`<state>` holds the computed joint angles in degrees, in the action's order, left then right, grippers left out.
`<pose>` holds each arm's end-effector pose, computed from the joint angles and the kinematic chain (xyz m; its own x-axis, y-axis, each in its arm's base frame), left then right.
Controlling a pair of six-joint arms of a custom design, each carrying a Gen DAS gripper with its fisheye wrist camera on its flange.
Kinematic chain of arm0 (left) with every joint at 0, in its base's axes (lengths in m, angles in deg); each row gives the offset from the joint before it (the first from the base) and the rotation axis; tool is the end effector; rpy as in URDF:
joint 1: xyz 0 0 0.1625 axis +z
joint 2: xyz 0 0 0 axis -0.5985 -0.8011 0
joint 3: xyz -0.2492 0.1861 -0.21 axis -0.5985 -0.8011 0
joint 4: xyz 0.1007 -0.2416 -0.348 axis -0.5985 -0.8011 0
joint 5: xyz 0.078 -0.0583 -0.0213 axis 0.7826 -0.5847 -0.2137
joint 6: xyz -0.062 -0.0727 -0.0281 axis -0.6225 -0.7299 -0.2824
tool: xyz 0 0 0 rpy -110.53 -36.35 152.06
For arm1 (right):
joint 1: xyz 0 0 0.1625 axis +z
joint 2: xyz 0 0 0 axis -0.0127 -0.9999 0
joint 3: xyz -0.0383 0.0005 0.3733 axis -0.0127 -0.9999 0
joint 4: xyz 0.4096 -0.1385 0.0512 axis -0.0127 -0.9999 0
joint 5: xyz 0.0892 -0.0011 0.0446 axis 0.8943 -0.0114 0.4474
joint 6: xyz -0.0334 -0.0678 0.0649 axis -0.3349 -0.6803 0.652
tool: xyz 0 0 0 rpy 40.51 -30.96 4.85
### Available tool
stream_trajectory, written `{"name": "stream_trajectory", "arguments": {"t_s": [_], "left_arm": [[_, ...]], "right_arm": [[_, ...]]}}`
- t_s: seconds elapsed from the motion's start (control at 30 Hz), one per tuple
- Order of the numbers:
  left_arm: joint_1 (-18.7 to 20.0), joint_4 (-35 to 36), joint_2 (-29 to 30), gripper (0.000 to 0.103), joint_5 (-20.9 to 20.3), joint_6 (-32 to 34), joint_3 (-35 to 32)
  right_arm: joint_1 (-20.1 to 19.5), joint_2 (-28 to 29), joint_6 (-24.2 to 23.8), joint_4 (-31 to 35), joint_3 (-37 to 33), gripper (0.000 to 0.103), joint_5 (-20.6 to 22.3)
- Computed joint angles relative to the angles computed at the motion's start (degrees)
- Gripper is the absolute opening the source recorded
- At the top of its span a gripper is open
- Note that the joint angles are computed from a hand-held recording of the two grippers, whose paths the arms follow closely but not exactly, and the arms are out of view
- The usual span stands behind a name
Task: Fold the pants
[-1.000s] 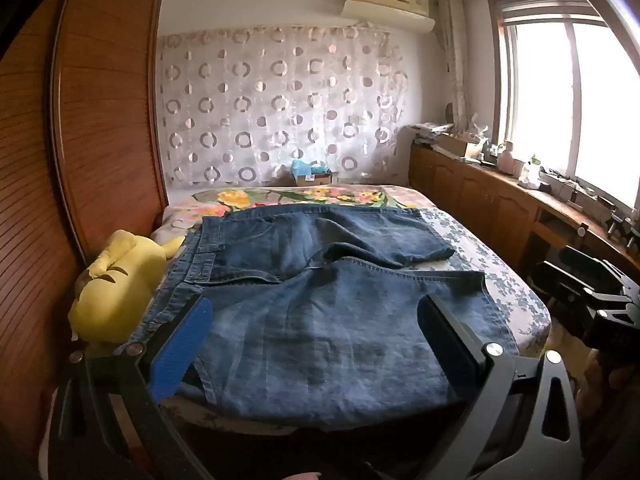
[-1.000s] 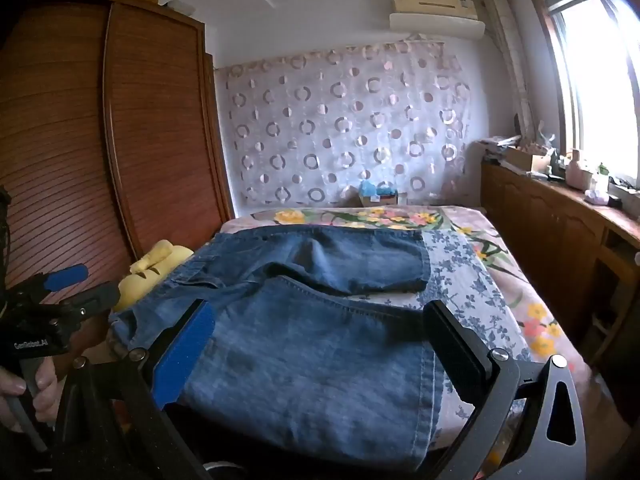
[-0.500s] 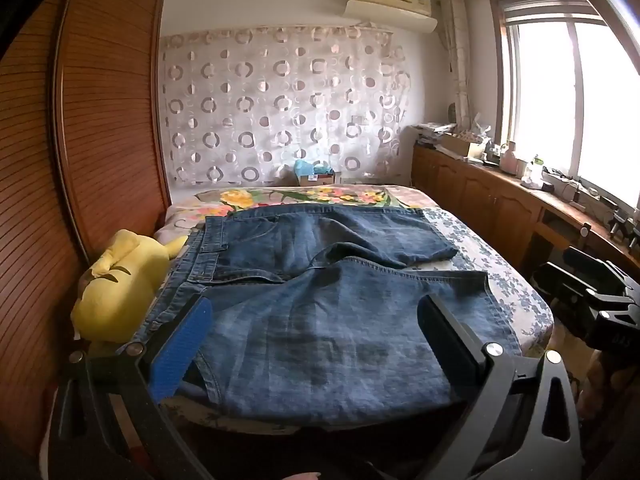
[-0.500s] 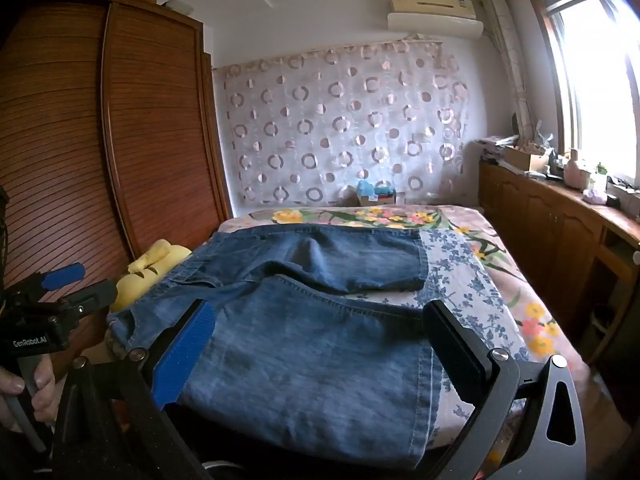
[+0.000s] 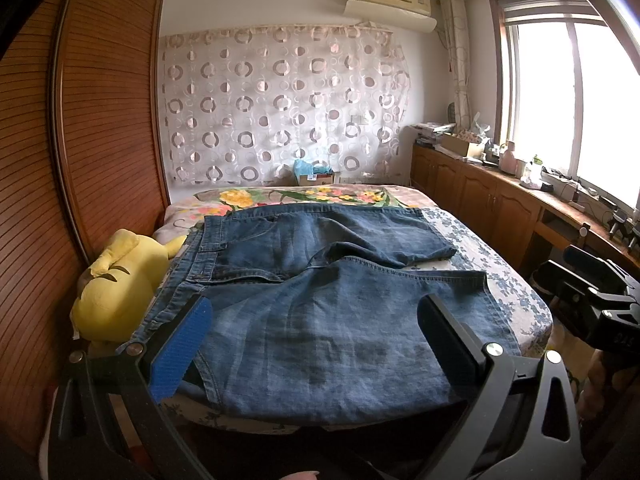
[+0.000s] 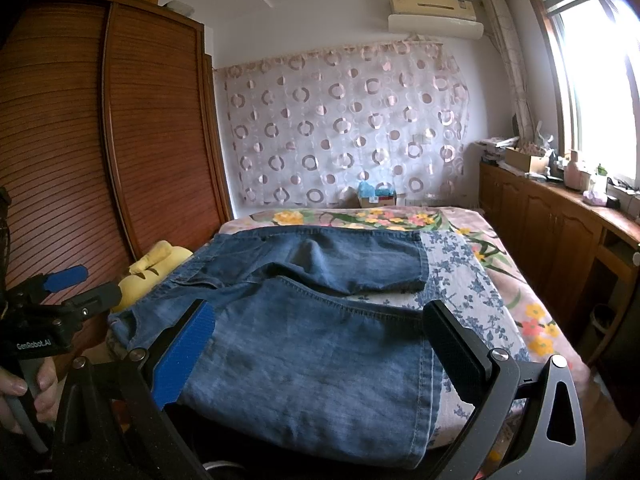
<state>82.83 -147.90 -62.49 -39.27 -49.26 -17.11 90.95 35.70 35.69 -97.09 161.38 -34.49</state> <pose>-0.3335 -0.6710 0.1240 -0.7067 -0.2027 -0.6779 0.5570 0.4314 -0.7097 0.1513 -0.7650 0.2950 -0.6626 -0.5252 0.5339 -0.7328 0.3078 -0.6068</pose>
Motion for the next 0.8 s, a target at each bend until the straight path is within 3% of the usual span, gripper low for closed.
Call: {"name": "stream_trajectory", "arguments": {"t_s": [0.8], "left_arm": [[0.0, -0.4, 0.1, 0.103, -0.1, 0.3, -0.1]], "right_arm": [[0.1, 0.2, 0.1, -0.5, -0.2, 0.103, 0.1]]}}
